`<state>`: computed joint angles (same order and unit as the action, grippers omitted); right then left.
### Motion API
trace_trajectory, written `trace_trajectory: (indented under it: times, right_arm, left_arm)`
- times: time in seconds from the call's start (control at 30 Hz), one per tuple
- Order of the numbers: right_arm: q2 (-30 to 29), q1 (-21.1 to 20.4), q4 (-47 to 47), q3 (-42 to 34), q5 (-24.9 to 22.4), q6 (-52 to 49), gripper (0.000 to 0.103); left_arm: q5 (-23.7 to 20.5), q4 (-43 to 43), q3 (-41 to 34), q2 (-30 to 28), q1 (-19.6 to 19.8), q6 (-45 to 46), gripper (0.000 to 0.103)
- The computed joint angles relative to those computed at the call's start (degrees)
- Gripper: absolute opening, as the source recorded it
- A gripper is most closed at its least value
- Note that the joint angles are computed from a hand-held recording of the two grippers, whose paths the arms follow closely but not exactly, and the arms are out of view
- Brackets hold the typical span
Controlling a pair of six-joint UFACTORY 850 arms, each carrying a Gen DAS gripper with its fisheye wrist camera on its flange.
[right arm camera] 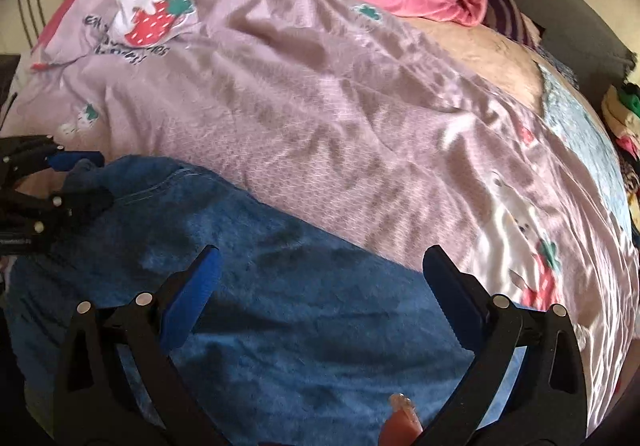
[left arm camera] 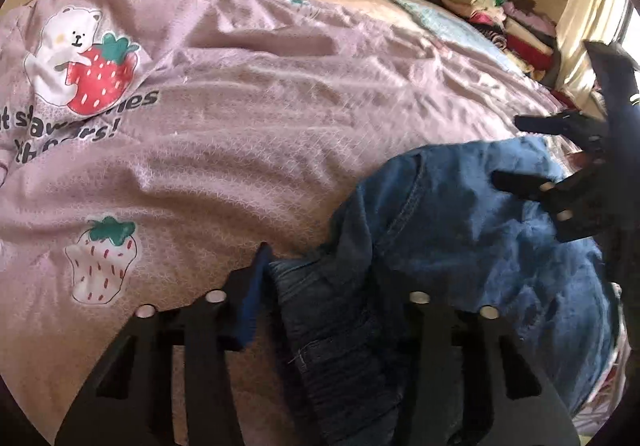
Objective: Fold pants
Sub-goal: 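Move both tools forward to the edge of the denim pants, then grasp the pants edge with the left tool while the right tool grasps and lifts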
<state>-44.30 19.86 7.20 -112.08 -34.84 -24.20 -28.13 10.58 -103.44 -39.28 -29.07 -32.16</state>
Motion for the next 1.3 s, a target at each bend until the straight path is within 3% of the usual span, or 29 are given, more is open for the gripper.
trace_trajectory:
  times: [0.13, 0.37, 0.4, 0.47, 0.53, 0.67, 0.77, 1.0, 1.3]
  right_arm:
    - [-0.8, 0.8, -2.2, -1.1, 0.2, -2.7, 0.095]
    - [-2.6, 1.5, -0.4, -3.0, -0.4, -11.8, 0.092]
    - [-3.1, 1.4, 1.2, -3.7, -1.4, -13.1, 0.087]
    - [-4.0, 0.8, 7.0, -5.3, -4.9, -16.0, 0.053]
    - [-4.2, 0.1, 12.5, -5.5, -7.5, -17.5, 0.034]
    - [0.0, -0.5, 19.2, 0.7, -4.1, -19.2, 0.013]
    - [4.2, -1.1, 24.3, 6.1, -1.0, -21.0, 0.008]
    - [15.5, -1.9, 33.3, 19.7, 5.2, -26.4, 0.007]
    - [28.6, -1.5, 36.5, 35.5, 9.8, -28.9, 0.007]
  left_arm:
    - [4.9, 0.9, 3.7, 3.0, -0.1, -0.8, 0.036]
    - [9.5, -1.2, 6.8, 6.1, -0.6, 1.7, 0.035]
    - [9.7, -0.2, 7.2, 6.4, -0.6, 1.0, 0.035]
    - [9.6, 1.4, 7.5, 6.6, -0.8, -0.1, 0.035]
    - [9.6, 0.6, 7.9, 6.7, -0.7, 0.6, 0.035]
    - [10.1, 4.5, 9.7, 7.8, -0.8, -2.7, 0.035]
    - [11.0, 6.1, 11.0, 8.8, -0.9, -4.3, 0.035]
    - [14.1, 9.8, 14.4, 12.2, -2.0, -7.2, 0.035]
    - [15.9, 36.9, 22.1, 18.5, -6.7, -33.0, 0.035]
